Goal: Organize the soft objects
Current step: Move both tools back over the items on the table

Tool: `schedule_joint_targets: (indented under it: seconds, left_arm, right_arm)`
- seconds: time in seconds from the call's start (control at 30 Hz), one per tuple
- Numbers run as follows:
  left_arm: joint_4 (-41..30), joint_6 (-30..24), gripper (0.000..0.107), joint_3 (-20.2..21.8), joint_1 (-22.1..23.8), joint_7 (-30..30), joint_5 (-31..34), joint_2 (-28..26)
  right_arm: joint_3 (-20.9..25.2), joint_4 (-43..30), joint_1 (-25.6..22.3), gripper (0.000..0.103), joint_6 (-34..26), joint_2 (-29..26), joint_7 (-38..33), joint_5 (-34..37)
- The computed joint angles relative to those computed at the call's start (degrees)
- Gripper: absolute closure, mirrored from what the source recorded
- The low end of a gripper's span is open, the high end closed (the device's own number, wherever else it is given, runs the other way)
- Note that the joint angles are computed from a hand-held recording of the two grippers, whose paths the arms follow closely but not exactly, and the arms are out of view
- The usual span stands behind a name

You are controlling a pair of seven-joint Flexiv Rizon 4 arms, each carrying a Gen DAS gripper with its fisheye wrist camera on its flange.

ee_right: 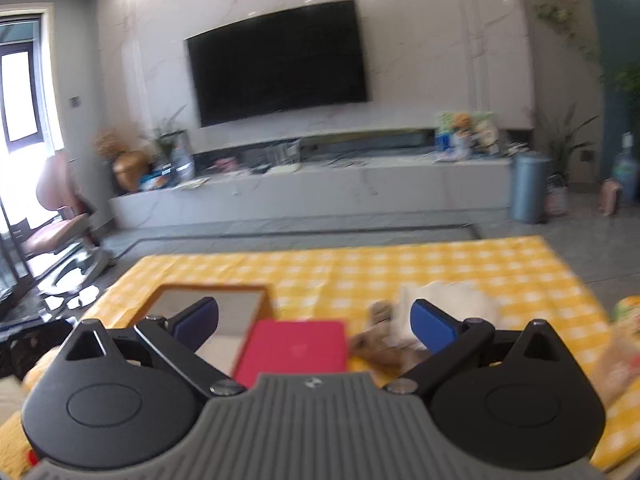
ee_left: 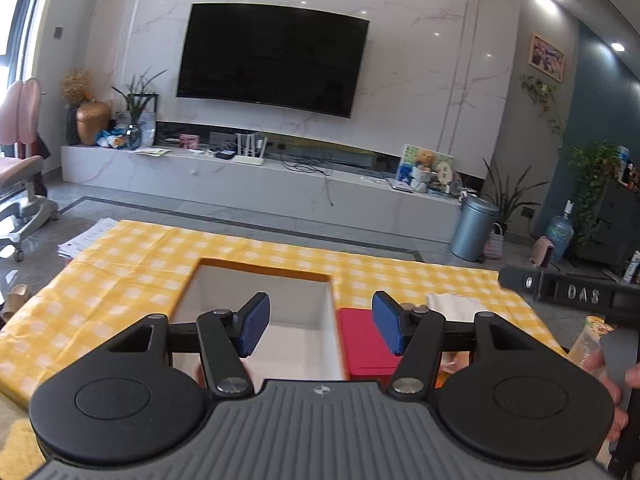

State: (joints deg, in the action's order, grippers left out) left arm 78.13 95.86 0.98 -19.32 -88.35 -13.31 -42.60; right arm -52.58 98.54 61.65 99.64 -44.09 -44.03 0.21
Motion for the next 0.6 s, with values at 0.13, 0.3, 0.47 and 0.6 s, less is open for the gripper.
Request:
schedule_joint_targets:
  seconds: [0.13, 0.3, 0.47, 0.6]
  left_arm:
    - [-6.2, -3.9, 0.038, 3.7, -4.2, -1.1, 0.4, -3.7]
    - [-11.9, -7.7, 0.038, 0.6, -4.3, -0.1, 2.6, -7.7]
    - [-17.7, -10.4, 0.038, -4.3, -3.7, 3.7, 3.5, -12.7]
    - [-20.4, -14.1, 0.038, -9.2, -2.8, 9.2, 3.4, -15.7]
  right_arm:
    - [-7.3, 1.0, 1.9, 0.003, -3.3, -1.3, 1.4, -0.4]
    - [-4.0, 3.2, -2.4, 0.003, -2.8, -0.3, 3.7, 0.2]
    - [5.6, 3.0, -10.4, 0.003, -4.1, 0.2, 6.8, -1.1]
    - [13.7, 2.3, -17.5, 0.003, -5.6, 0.9, 9.2, -3.0]
